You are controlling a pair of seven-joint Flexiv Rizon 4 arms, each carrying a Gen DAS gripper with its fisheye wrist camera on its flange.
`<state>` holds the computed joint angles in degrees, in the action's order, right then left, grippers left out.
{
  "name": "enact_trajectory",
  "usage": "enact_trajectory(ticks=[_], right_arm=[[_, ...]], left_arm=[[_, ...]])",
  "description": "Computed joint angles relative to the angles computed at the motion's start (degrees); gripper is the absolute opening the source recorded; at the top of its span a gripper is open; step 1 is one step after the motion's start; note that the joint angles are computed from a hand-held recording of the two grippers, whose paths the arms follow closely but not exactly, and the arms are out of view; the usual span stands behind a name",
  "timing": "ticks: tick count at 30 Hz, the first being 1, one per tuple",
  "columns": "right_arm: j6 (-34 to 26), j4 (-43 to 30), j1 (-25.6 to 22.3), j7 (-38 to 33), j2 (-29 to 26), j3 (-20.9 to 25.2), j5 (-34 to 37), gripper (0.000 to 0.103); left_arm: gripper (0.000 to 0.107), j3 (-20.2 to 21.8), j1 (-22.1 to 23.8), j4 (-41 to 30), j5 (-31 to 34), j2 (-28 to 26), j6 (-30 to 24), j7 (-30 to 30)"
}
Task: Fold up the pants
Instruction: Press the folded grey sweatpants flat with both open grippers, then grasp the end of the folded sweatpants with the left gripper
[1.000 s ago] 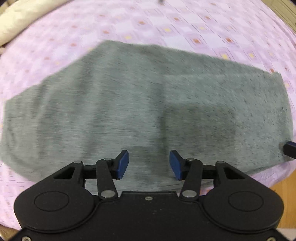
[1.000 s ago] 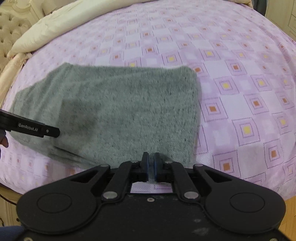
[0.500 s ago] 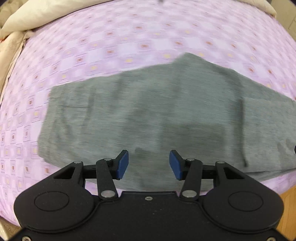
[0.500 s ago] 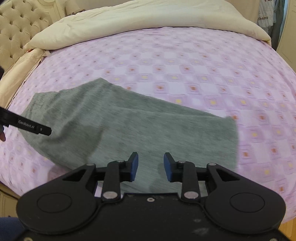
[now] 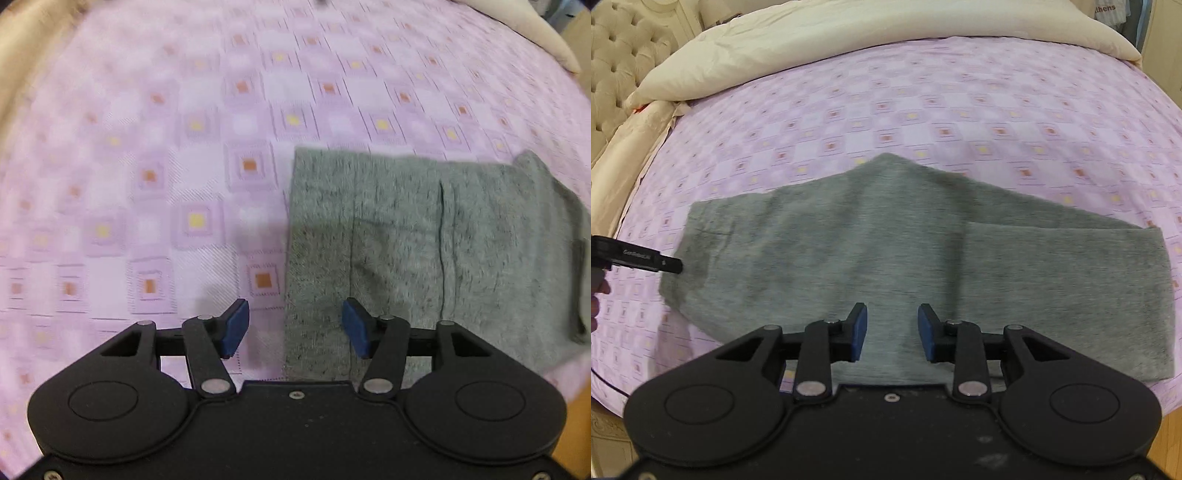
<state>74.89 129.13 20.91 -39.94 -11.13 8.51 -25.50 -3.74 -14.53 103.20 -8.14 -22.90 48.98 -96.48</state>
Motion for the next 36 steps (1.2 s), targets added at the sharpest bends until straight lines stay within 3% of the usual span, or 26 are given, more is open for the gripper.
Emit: enact_trajectory(ticks=[3, 5, 6, 8, 13, 16, 21, 22, 24, 25, 28, 36], right_arm=[[-2.6, -1.4, 1.4, 1.8, 0.1, 0.5, -0.6, 0.033], [-4.3, -2.6, 2.2, 2.5, -0.2, 0.8, -1.2, 0.033], [-5.1, -3.2, 2.5, 2.7, -0.3, 0.9, -1.4, 0.033], [-6.5, -4.0, 3.1, 3.3, -0.5, 0.9, -2.3, 0.033], [-8.9, -6.4, 4.0, 3.7, -1.3, 1.5, -2.5, 0.033], [-9.5, -7.5, 4.3, 3.3, -2.0, 1.6, -2.5, 0.033], [-10.0, -8.4, 4.6, 1.0, -2.0, 2.4, -1.0, 0.033], [-9.9, -8.5, 4.7, 0.7, -1.9, 2.5, -0.9, 0.033], [-9.5, -7.9, 4.7, 0.1, -1.2, 2.5, -0.7, 0.033], [-9.0, -7.6, 4.7, 0.2, -1.0, 2.5, -0.9, 0.033], [-7.7, -6.7, 4.4, -0.9, -0.7, 2.8, -0.2, 0.033], [-2.9, -2.0, 2.6, -3.2, 2.0, 2.7, 0.7, 0.033]], left_arm=[[0.068, -3.2, 3.8, 2.0, -7.9, -1.3, 1.6, 7.3], [0.083, -5.6, 6.0, 3.6, -14.8, -1.9, 2.3, 11.6], [0.086, -6.2, 6.5, 3.9, -17.1, -2.1, 2.4, 13.2], [0.097, -6.9, 6.7, 3.9, -19.4, -2.6, 1.9, 16.8], [0.101, -6.3, 3.6, 4.0, -17.4, -3.1, 4.9, 20.7], [0.1, -13.0, 7.7, 6.1, -31.8, -3.5, 4.7, 29.9], [0.1, -12.5, 5.6, 5.7, -37.5, -4.7, 5.9, 31.3], [0.096, -12.5, 6.3, 6.6, -39.7, -4.1, 5.8, 31.9], [0.067, -11.2, 5.3, 8.3, -41.9, -3.0, 8.2, 29.7], [0.045, -9.6, 4.5, 8.7, -40.0, -2.6, 9.2, 27.2], [0.037, -10.3, 5.1, 10.4, -44.1, -1.4, 9.5, 28.0], [0.032, -6.4, -2.1, 6.6, -26.2, 1.4, 16.2, 16.7]])
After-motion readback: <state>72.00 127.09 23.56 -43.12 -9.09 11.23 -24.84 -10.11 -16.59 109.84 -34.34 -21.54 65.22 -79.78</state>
